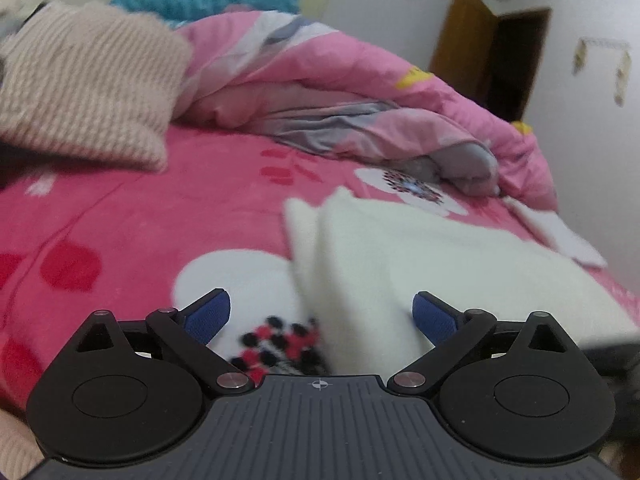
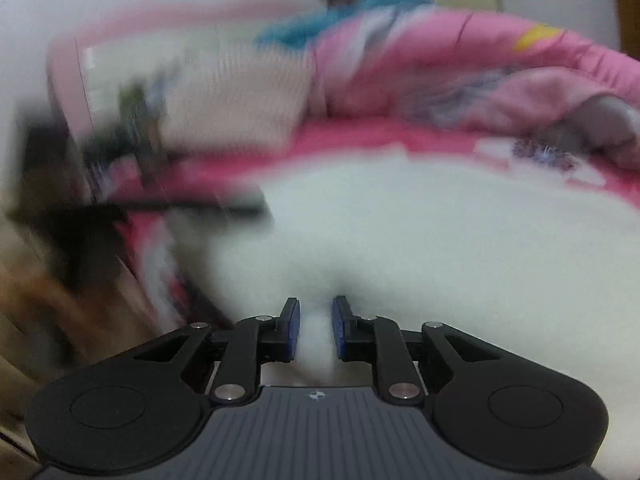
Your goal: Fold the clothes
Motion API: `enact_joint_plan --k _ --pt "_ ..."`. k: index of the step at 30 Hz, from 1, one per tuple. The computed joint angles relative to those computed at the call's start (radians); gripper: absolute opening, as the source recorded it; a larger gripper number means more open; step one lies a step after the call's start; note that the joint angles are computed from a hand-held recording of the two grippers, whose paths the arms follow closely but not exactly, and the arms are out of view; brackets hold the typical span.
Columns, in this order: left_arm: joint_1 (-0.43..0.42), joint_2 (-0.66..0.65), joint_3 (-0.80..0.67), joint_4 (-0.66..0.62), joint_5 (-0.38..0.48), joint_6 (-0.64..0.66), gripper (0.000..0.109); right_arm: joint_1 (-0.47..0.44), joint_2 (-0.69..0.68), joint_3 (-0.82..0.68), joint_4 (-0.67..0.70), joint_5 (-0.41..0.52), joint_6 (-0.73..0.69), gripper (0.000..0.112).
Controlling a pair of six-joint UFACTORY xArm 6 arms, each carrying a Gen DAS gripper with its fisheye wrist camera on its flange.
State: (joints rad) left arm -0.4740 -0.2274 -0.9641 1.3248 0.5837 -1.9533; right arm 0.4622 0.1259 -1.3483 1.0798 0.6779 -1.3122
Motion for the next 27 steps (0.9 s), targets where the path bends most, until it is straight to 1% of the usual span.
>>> enact_joint_plan --k 2,3,4,5,7,8,9,11,12,14,15,16,18,20,22,24,26,27 --pt "0.018 -0.033 0.036 0.042 -0.023 -0.079 0.099 0.006 -0.014 -0.003 -0.032 -0.003 0.038 0.018" --pt "0.028 -0.05 0.054 0.066 -0.034 -0.121 0.099 0.004 -0.02 -0.017 -0.057 0.015 0.089 0.019" --pt "0.037 -0.067 0.072 0.11 -0.047 -0.182 0.099 0.0 -0.029 -0.026 -0.049 0.037 0.099 0.019" --pt "0.046 -0.078 0.084 0.153 -0.061 -0.241 0.099 -0.002 -0.043 -0.03 -0.011 0.062 0.066 0.019" --pt "0.064 -0.091 0.101 0.21 -0.085 -0.333 0.099 0.009 -0.067 -0.024 0.066 0.081 -0.038 0.019" --pt "0.07 -0.095 0.106 0.223 -0.088 -0.359 0.099 0.021 -0.068 -0.021 0.087 0.079 -0.085 0.019" --pt "0.074 -0.097 0.11 0.232 -0.09 -0.379 0.099 0.037 -0.054 -0.027 0.075 0.071 -0.1 0.019" --pt "0.073 -0.105 0.118 0.251 -0.077 -0.41 0.099 0.079 0.007 -0.04 -0.023 0.019 -0.069 0.019" --pt "0.073 -0.108 0.12 0.261 -0.07 -0.424 0.099 0.087 0.022 -0.036 -0.029 0.003 -0.076 0.019" --pt "0.07 -0.115 0.126 0.278 -0.055 -0.444 0.099 0.087 0.016 -0.036 -0.022 0.004 -0.084 0.017" --pt "0.068 -0.119 0.13 0.284 -0.046 -0.449 0.099 0.089 0.013 -0.05 -0.065 0.009 -0.036 0.017" --pt "0.065 -0.123 0.135 0.29 -0.038 -0.455 0.099 0.089 0.003 -0.056 -0.076 0.014 -0.02 0.015" --pt "0.069 -0.124 0.14 0.291 -0.042 -0.466 0.099 0.094 -0.011 -0.057 -0.004 0.023 -0.084 0.014" --pt "0.075 -0.126 0.145 0.291 -0.049 -0.477 0.099 0.106 0.008 -0.072 0.049 0.023 -0.13 0.014" --pt "0.071 -0.133 0.151 0.294 -0.037 -0.479 0.099 0.126 0.046 -0.08 0.035 0.001 -0.136 0.014" --pt "0.065 -0.138 0.155 0.293 -0.023 -0.478 0.099 0.133 0.073 -0.088 0.061 -0.01 -0.177 0.014" --pt "0.06 -0.142 0.16 0.288 -0.009 -0.474 0.099 0.134 0.07 -0.108 0.021 -0.002 -0.126 0.012" --pt "0.058 -0.145 0.162 0.287 -0.003 -0.473 0.099 0.133 0.062 -0.11 0.027 0.004 -0.127 0.012"
